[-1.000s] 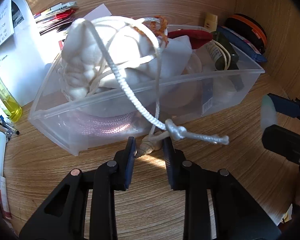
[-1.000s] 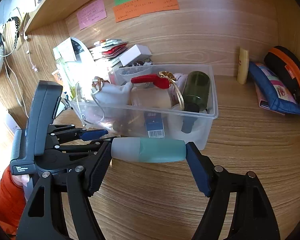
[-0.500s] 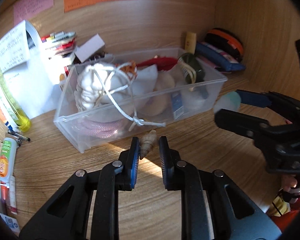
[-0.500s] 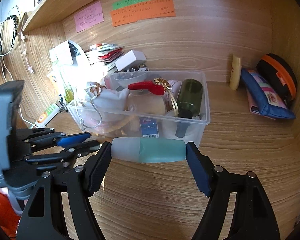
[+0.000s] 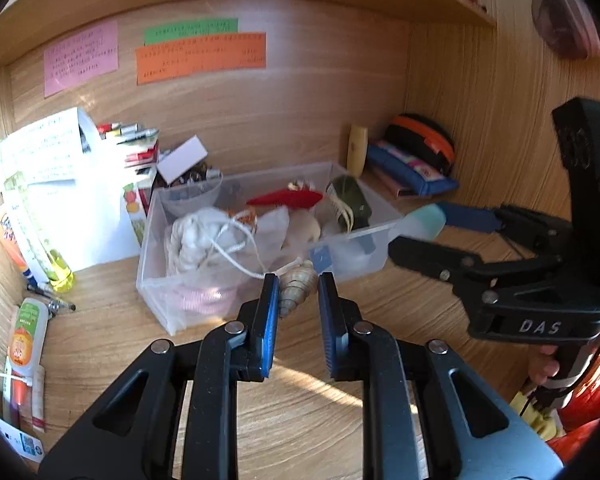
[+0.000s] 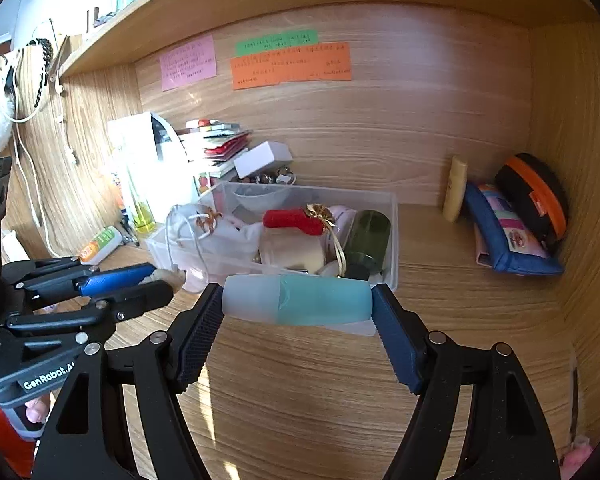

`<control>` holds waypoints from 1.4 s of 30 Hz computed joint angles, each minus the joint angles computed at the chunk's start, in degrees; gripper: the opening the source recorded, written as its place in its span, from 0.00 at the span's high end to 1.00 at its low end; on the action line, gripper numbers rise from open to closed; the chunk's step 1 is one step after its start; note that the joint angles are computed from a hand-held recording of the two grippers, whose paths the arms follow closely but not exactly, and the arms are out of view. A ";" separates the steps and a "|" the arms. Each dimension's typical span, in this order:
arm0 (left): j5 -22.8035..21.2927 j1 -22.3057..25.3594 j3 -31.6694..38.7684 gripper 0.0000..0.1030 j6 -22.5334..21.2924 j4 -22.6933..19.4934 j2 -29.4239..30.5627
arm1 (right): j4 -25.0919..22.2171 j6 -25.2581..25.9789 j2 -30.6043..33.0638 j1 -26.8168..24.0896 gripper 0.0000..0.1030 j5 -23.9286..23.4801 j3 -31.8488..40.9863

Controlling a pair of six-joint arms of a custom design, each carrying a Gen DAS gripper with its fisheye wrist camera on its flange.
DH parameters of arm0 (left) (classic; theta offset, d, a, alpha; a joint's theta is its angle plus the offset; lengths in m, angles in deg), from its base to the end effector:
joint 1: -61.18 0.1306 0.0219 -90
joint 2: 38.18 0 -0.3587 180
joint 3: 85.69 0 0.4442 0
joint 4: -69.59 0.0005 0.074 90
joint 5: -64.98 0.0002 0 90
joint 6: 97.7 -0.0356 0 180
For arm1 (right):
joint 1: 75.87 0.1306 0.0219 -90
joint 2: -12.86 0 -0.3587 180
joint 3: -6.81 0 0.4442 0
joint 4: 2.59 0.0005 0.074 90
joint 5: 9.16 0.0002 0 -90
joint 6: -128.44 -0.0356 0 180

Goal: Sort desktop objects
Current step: 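Carry the mint bottle and seashell over the clear box, then lower the bottle and seashell into the box and open both grippers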

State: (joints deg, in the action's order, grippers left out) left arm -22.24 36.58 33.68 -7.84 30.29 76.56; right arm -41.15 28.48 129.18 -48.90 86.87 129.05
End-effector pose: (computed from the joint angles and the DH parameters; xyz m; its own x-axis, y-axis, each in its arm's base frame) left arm 0.6399 -0.2954 0.4297 -0.5161 0.2390 -0.8225 0.4533 0.8910 -0.0256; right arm 0.6390 0.3204 0.4388 -0.5378 -0.0807 -0.8392 -0.2834 0.9548 0.0898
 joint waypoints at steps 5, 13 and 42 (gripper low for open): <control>1.39 0.20 2.42 0.82 0.60 1.03 1.09 | -0.02 0.60 0.78 -0.41 0.31 0.99 1.49; 2.42 0.34 10.92 0.82 0.98 -1.93 6.86 | -2.27 2.89 4.36 -1.57 0.31 1.52 6.99; 7.74 1.55 34.22 0.82 6.95 -14.35 23.57 | -18.28 9.37 23.25 -2.55 0.29 0.36 33.96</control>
State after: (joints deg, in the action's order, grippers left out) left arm -14.50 38.12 67.90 -0.89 15.94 100.13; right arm -59.44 37.85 152.43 -51.45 87.23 163.02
